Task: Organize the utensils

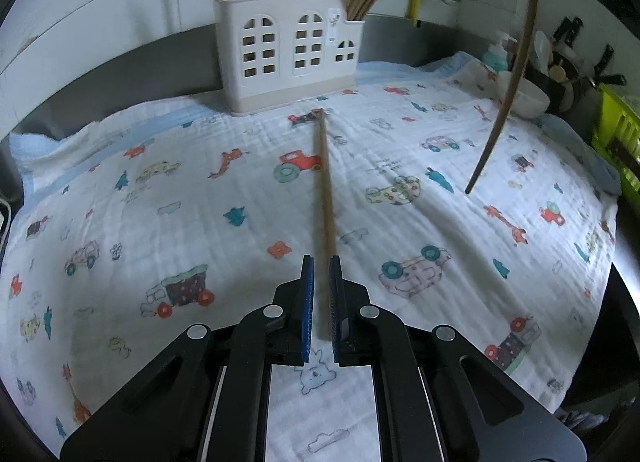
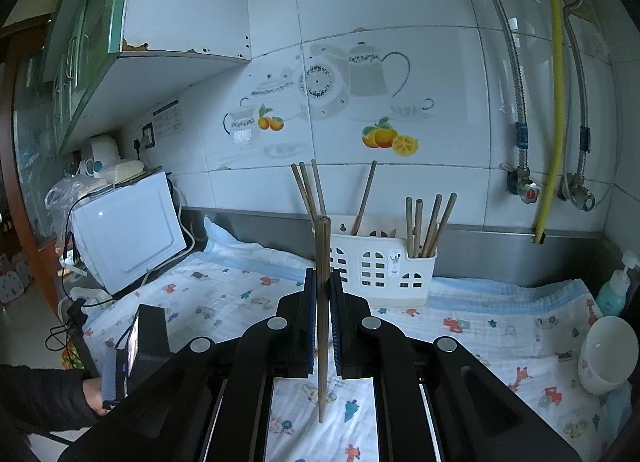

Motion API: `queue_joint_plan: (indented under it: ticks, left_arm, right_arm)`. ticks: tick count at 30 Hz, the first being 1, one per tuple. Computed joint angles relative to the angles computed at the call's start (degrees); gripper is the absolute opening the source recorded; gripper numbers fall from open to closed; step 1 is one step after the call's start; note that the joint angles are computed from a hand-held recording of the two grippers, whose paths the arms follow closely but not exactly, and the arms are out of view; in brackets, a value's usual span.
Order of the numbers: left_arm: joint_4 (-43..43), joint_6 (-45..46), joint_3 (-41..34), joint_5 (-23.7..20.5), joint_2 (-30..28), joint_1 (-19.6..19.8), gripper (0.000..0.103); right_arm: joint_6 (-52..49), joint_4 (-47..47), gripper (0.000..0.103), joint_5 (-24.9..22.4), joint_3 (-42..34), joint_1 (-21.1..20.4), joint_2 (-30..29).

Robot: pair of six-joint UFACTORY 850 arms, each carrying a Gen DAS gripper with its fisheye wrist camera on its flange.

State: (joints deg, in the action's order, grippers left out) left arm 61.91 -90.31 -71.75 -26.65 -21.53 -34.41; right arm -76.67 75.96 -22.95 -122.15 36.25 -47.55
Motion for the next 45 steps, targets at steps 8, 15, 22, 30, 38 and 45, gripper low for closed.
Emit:
queue_joint_plan:
  ticks: [8,15,22,30,38,45]
  left_arm:
    - [-3.87,3.05,0.37,2.37,0.04,0.5,0.01]
    - [-11.02,11.19,-0.5,2.97,-0.88,0.57,0.028]
    - [-19.47,19.17,-1.33,3.68,-1.02,1.57,0.029]
    - [-28.79,27.9,-1.15,6.33,-0.61,2.95,0.031]
    - [-28.11,24.9,-2.1,4.62,-1.14,2.68,0.03]
    - [-24.79,24.2,-3.79,-0.36,-2.13,1.71,0.017]
  right_arm:
    - [-0.16,-0.43,0.007,-0.33,0.09,0.18,-0.01]
    - [-0.19,-0.5,0.007,-0.26,0.17,0.24,0.03]
    - [-0.38,-0.68,0.007,-0.52,0.34,0.27,0.02]
    - [-2.07,1.36,0.007,-0.65,1.2,0.13,0.47]
    - [-2.54,1.93,0.007,-0.46,1.75,0.02,0.81]
    - [-2.96,2.61,0.007,-0.46,1.98,-0.19,0.97]
